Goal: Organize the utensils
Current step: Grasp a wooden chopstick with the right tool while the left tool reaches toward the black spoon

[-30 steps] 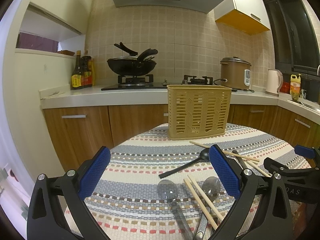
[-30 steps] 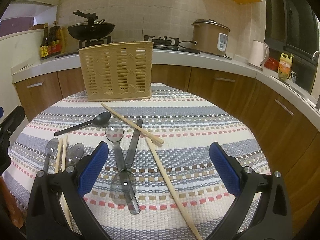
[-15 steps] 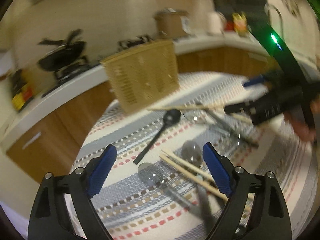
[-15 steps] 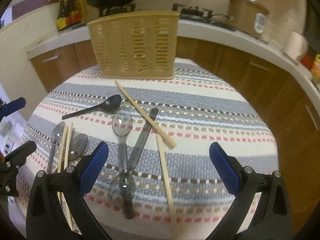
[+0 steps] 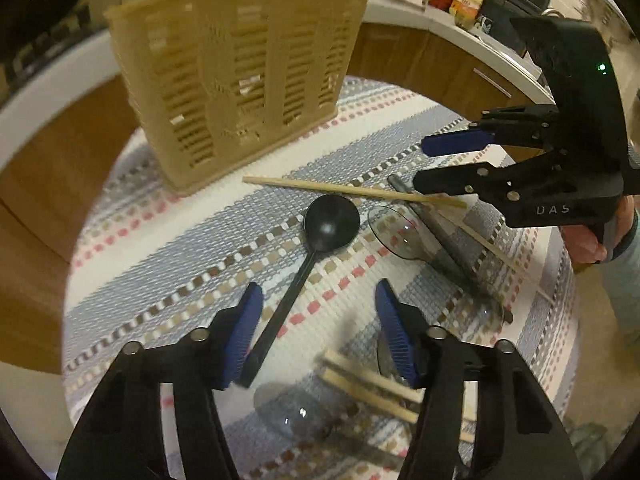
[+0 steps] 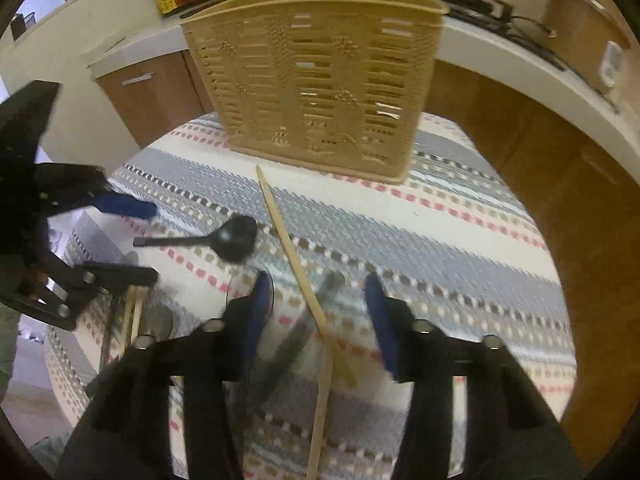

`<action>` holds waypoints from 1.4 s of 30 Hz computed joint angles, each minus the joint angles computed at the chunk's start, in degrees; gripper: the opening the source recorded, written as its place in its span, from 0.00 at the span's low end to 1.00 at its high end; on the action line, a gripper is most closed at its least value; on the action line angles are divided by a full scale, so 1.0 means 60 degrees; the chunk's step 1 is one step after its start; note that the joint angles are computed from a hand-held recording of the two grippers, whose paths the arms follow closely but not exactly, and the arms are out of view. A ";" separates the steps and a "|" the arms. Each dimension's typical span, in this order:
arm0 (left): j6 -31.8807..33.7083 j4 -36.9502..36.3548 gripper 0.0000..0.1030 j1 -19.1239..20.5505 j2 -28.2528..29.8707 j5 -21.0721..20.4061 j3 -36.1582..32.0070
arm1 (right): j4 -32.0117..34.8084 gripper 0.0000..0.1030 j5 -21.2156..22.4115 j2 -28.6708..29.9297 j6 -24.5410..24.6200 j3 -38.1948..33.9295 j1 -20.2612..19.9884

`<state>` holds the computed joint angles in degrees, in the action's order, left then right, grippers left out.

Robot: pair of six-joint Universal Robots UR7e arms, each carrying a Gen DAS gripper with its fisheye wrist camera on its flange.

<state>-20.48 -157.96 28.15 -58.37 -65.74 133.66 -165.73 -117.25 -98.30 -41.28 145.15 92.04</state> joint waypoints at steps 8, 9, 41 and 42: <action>-0.0040 0.1169 0.39 0.0427 0.0853 -0.0118 -0.1028 | 0.0527 0.33 -0.0481 0.1195 -0.0099 -0.0600 0.0413; -0.0107 0.1273 0.39 0.0446 0.0891 -0.0124 -0.1121 | 0.0468 0.31 -0.0565 0.1310 -0.0121 -0.0611 0.0423; -0.3100 -0.0603 0.05 0.0209 -0.0425 0.0226 0.0105 | 0.0276 0.04 -0.1927 0.2402 0.2948 -0.1138 0.0979; -0.3235 -0.0512 0.05 0.0186 -0.0596 0.0276 0.0198 | 0.0150 0.04 -0.2006 0.2231 0.3006 -0.1044 0.0936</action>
